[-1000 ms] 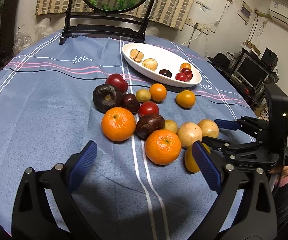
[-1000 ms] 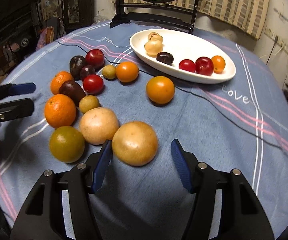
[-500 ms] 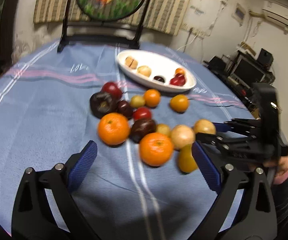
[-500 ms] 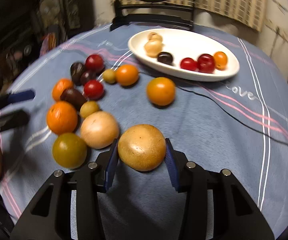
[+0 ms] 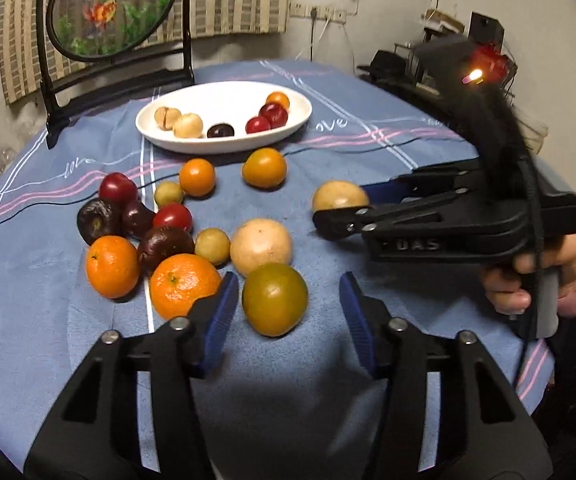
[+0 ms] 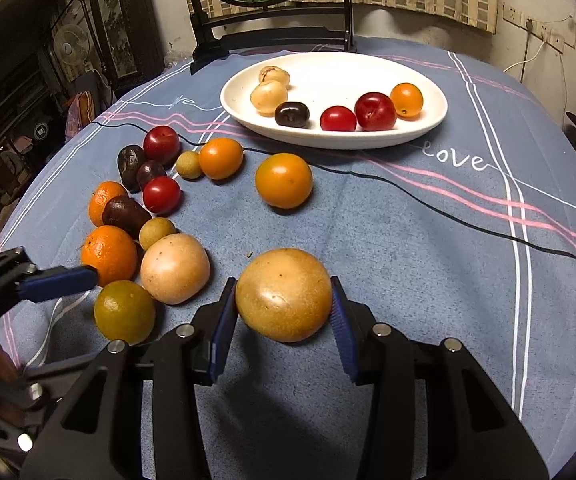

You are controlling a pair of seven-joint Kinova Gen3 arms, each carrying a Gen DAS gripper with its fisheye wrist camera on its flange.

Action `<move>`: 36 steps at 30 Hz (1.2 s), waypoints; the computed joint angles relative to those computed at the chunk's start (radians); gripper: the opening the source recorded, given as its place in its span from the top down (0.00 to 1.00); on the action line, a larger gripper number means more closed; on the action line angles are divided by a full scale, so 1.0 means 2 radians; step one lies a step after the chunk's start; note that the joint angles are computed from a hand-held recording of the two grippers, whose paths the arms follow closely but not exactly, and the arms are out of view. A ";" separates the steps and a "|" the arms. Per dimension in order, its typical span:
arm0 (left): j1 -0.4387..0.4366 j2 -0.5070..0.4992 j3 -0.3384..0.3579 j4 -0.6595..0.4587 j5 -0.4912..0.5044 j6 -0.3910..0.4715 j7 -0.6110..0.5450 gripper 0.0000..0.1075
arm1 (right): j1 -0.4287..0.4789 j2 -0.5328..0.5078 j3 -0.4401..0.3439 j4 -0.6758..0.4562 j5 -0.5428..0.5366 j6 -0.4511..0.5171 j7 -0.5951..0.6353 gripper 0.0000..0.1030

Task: Organize fruits
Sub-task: 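Grasp the large pale grapefruit with the right tool while the left tool grasps a green-yellow citrus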

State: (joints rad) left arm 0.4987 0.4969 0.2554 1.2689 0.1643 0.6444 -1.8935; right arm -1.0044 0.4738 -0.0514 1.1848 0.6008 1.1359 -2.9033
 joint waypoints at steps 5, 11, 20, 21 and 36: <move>0.022 0.011 -0.019 -0.026 -0.025 0.031 0.027 0.51 | -0.002 -0.004 0.000 0.006 0.005 -0.003 -0.005 0.56; 0.035 0.031 -0.029 -0.061 -0.045 0.071 0.049 0.61 | -0.004 -0.005 -0.001 0.007 0.010 -0.002 -0.008 0.56; 0.029 0.036 -0.025 -0.068 -0.042 0.083 0.052 0.64 | -0.004 -0.005 -0.002 0.007 0.011 0.001 -0.010 0.56; 0.029 0.036 -0.024 -0.068 -0.041 0.083 0.052 0.64 | -0.003 -0.005 -0.002 0.007 0.010 0.001 -0.009 0.56; -0.049 0.015 0.031 -0.042 0.065 0.067 -0.042 0.64 | -0.017 -0.016 0.004 0.031 0.041 -0.029 -0.039 0.56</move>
